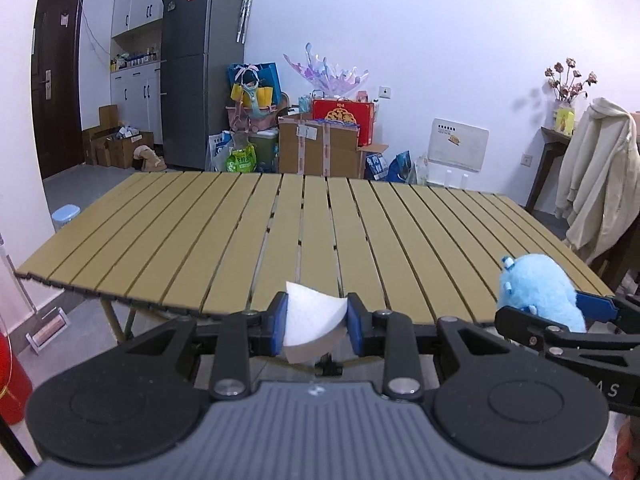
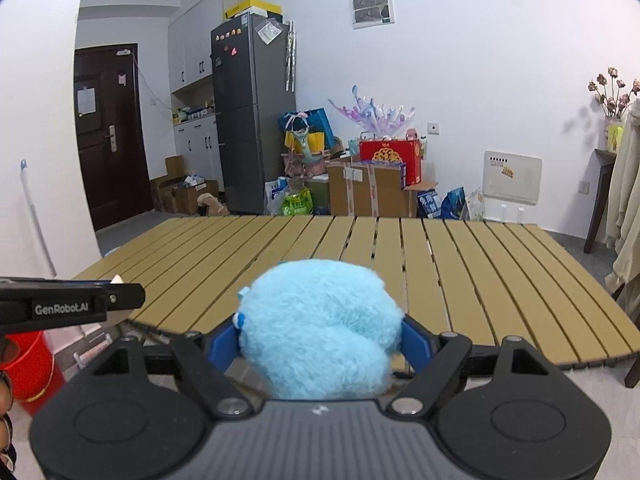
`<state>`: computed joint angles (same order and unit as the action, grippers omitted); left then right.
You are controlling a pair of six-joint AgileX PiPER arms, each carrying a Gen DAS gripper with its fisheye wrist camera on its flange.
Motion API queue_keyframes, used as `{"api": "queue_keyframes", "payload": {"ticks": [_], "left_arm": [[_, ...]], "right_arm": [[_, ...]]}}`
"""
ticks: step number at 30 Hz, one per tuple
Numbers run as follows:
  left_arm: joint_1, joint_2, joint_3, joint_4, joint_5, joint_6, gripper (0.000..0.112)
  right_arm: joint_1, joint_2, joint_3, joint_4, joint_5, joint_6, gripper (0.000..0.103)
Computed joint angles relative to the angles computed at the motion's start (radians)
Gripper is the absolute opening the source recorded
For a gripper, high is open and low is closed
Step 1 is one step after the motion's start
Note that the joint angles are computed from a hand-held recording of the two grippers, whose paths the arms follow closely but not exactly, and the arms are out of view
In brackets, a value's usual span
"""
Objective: Collect trash
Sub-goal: 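Lift the plush toy and foam wedge off the table with both tools, then carry the foam wedge and plush toy with both tools over the black bin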
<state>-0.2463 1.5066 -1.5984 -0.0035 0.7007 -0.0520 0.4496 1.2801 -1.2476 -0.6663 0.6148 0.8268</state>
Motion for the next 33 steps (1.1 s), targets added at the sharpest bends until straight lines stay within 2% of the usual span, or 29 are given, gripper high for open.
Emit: {"api": "queue_keyframes", "payload": {"ticks": [6, 16, 19, 23, 33], "left_arm": [[0.002, -0.114, 0.184, -0.003, -0.037, 0.016, 0.031], [0.019, -0.243, 0.465, -0.048, -0.102, 0.089, 0.030], [0.043, -0.262, 0.536, -0.075, -0.116, 0.135, 0.030], [0.036, -0.270, 0.623, -0.040, -0.142, 0.112, 0.030], [0.056, -0.215, 0.774, -0.001, -0.245, 0.073, 0.030]], "right_arm": [[0.100, -0.100, 0.149, -0.074, 0.043, 0.125, 0.081], [0.212, -0.190, 0.347, -0.120, 0.101, 0.271, 0.081], [0.213, -0.184, 0.392, -0.114, 0.087, 0.285, 0.081], [0.230, -0.186, 0.464, -0.109, 0.073, 0.318, 0.081], [0.238, -0.090, 0.628, -0.149, -0.079, 0.455, 0.080]]}}
